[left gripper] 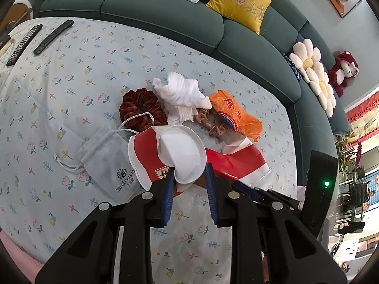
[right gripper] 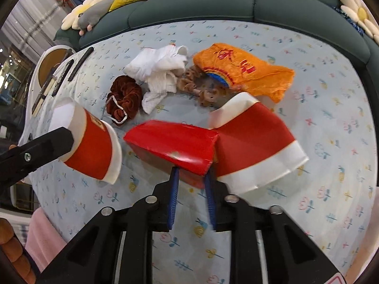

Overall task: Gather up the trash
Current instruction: 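Lift the red-and-white cup with the left gripper while the right gripper grasps a red paper scrap, then drop the cup into the bin with the left gripper while the right gripper drops the scrap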

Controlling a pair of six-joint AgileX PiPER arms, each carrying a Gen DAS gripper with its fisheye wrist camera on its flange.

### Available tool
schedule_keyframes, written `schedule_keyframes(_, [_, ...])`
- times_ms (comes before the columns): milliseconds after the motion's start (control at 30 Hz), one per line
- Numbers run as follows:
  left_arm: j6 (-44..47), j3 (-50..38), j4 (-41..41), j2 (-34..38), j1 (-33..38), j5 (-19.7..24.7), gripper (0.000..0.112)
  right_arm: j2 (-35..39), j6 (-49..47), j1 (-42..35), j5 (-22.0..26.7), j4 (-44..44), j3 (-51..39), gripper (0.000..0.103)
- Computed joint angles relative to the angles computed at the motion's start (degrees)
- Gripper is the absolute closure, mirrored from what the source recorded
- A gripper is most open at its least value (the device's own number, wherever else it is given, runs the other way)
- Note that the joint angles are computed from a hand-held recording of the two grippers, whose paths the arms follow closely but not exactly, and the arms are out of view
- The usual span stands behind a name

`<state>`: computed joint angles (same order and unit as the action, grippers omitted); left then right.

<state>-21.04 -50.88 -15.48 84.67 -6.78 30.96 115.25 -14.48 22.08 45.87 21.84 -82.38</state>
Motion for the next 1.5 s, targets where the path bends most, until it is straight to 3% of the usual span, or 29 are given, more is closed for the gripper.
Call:
schedule_keyframes(100, [-0.3,-0.3,0.2,0.5,0.1,0.3,0.088,-0.7,-1.6,-0.1,-0.1,1.6,0.9,0.100])
schedule_keyframes(300, [-4.2,-1.4,3.3,-0.2,-2.4,1.1,0.088,-6.4,-2.8,-1.8,-1.1,4.3,5.5,0.102])
schedule_keyframes(600, [-18.6,-8.0,14.8,-1.0,-14.6,4.8,0.088,-19.7,-2.9,-8.2,-0.2,5.7,13.4,0.102])
schedule_keyframes(1000, [-30.1,-20.5,23.6,3.9,-30.2,10.1,0.088,-34.7,-12.1,-29.4,6.5,11.5,18.9,0.102])
schedule_keyframes(1267, [-31.3,-33.1,24.5,12.5,-38.2,13.3,0.088,-37.8,-18.5,-44.8,10.2,12.7,19.4,0.102])
schedule_keyframes(1500, [-27.6,-45.3,19.8,21.1,-42.6,15.1,0.088,-36.4,-25.1,-58.9,11.6,14.3,19.1,0.102])
